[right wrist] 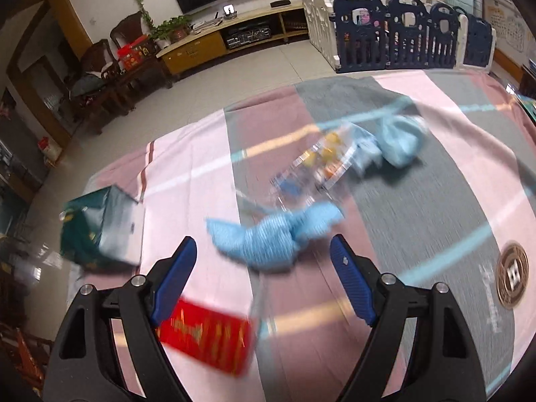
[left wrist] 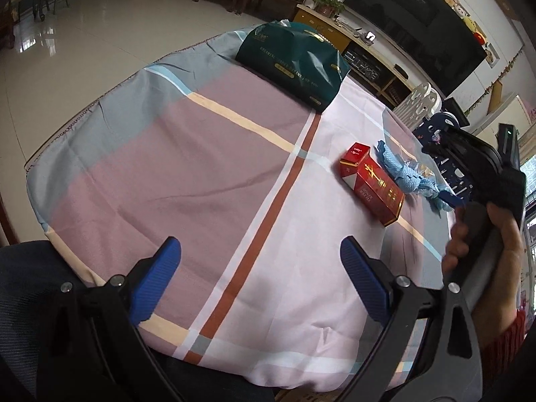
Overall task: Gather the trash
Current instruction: 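Grasp the blue cloth with the right tool, then grasp the red cigarette box with the left tool while the right tool holds the blue cloth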
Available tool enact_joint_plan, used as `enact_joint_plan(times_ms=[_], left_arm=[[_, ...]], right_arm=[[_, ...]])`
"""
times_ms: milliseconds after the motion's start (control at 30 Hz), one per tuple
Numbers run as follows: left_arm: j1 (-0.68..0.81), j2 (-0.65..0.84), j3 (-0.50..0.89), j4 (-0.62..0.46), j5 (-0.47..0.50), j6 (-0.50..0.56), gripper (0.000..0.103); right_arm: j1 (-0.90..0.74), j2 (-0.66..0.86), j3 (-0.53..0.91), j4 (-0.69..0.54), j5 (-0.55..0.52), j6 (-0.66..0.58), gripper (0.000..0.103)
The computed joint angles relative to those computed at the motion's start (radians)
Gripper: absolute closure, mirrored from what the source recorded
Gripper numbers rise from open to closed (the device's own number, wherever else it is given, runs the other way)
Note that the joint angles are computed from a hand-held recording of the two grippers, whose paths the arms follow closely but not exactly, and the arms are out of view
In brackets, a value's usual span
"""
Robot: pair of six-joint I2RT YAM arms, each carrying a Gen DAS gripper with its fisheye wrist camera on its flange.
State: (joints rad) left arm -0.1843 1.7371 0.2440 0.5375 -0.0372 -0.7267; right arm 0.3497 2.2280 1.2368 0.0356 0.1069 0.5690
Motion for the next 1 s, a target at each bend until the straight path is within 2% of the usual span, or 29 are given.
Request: enact_joint_plan(times_ms=[100,167,233,267,333,433,700,900,967,1000], left_arm=[[0.014,0.013,0.001,0.012,0.025,-0.004,0.007],[0.023,0.017,-0.001,0.022,0.036,-0.006,0.007],[0.033,0.02,-0.004,0.029,0.048,-0.01,0.007],[0.039,0.021,-0.006,0.032,0.054,-0.011,0.007],[0.05,0.024,-0.009,0.039,0.068,-0.016,0.007],[0.066,0.025,-0.016,0.049,0.082,-0.025,0.007],[0.083,-0.002,-0.065,0.112,0.064,-0.059,0.007],[0.104,0.008,-0.067,0.126,0.082,-0.06,0.007],[0.114,0.018,-0.064,0.127,0.1,-0.058,0.007],[0.122,0.024,-0.061,0.126,0.112,-0.057,0.007]], right_arm=[[-0.003,0.157,0.237,-0.175,0.023,-0.016,0.023],[-0.004,0.23,0.328,-0.252,-0.004,-0.018,0.023],[0.008,0.242,0.315,-0.25,-0.002,-0.024,0.038],[0.016,0.234,0.291,-0.236,0.003,-0.034,0.041],[0.04,0.203,0.224,-0.206,0.039,-0.08,0.06],[0.055,0.136,0.094,-0.141,-0.023,-0.137,0.067],[0.095,-0.08,-0.262,-0.042,-0.222,-0.181,0.07],[0.138,-0.257,-0.509,0.063,-0.202,-0.154,0.07],[0.13,-0.311,-0.576,0.106,-0.188,-0.156,0.067],[0.129,-0.337,-0.599,0.118,-0.168,-0.167,0.061]])
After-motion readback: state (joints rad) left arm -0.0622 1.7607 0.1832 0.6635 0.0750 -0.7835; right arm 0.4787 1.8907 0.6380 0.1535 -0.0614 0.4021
